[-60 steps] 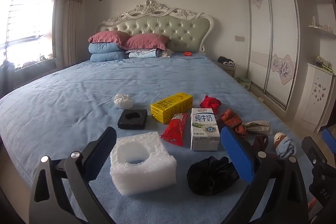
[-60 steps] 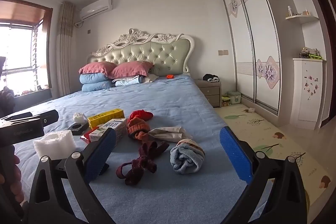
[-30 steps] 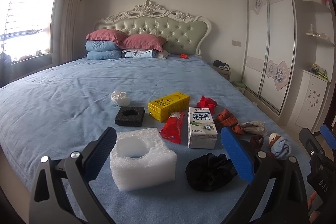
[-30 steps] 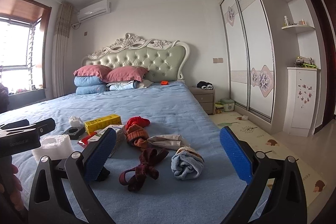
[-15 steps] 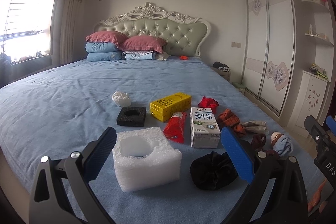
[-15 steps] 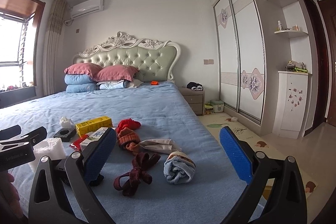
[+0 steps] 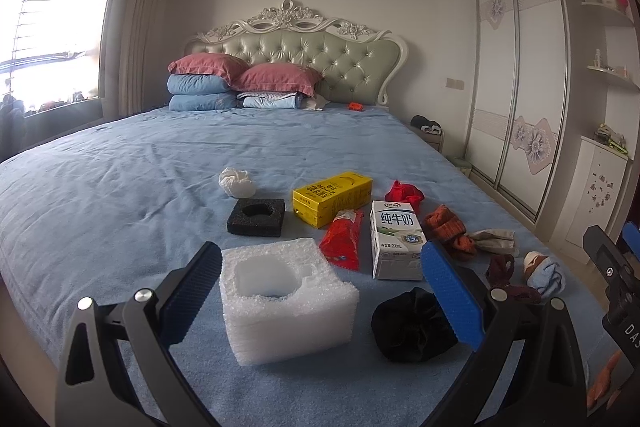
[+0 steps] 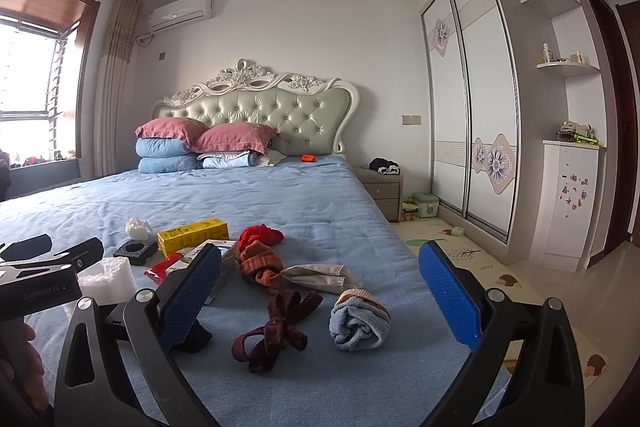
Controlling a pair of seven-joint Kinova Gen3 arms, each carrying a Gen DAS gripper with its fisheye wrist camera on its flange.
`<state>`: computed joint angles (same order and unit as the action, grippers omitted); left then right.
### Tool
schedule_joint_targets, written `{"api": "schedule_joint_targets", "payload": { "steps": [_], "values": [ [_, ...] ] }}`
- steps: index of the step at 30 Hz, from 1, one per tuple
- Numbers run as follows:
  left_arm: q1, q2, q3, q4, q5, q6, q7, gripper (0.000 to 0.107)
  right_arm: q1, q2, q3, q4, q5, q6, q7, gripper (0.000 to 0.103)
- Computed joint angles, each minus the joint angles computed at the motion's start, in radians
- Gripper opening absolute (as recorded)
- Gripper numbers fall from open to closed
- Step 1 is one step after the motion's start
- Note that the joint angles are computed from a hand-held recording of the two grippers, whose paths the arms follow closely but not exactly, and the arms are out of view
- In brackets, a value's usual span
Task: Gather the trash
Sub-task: 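Move both tools toward the items on the bed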
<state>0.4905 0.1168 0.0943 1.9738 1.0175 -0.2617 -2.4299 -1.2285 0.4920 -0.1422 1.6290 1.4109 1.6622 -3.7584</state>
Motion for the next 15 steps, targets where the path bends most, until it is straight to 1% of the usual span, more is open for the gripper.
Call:
{"api": "schedule_joint_targets", "payload": {
  "steps": [4,7,15],
  "values": [
    [-0.002,0.004,-0.007,-0.005,-0.010,0.027,0.005,0.099,0.000,0.004,0.000,0.001,0.005,-0.006,-0.003,0.095],
    [0.018,0.008,-0.018,-0.007,0.027,0.015,-0.038,0.099,0.003,0.004,-0.001,0.001,0.005,-0.017,0.000,0.095],
    [0.008,0.006,-0.002,0.000,0.011,-0.009,-0.023,0.099,-0.001,0.015,0.008,-0.016,0.002,-0.015,0.024,0.095]
  ]
}}
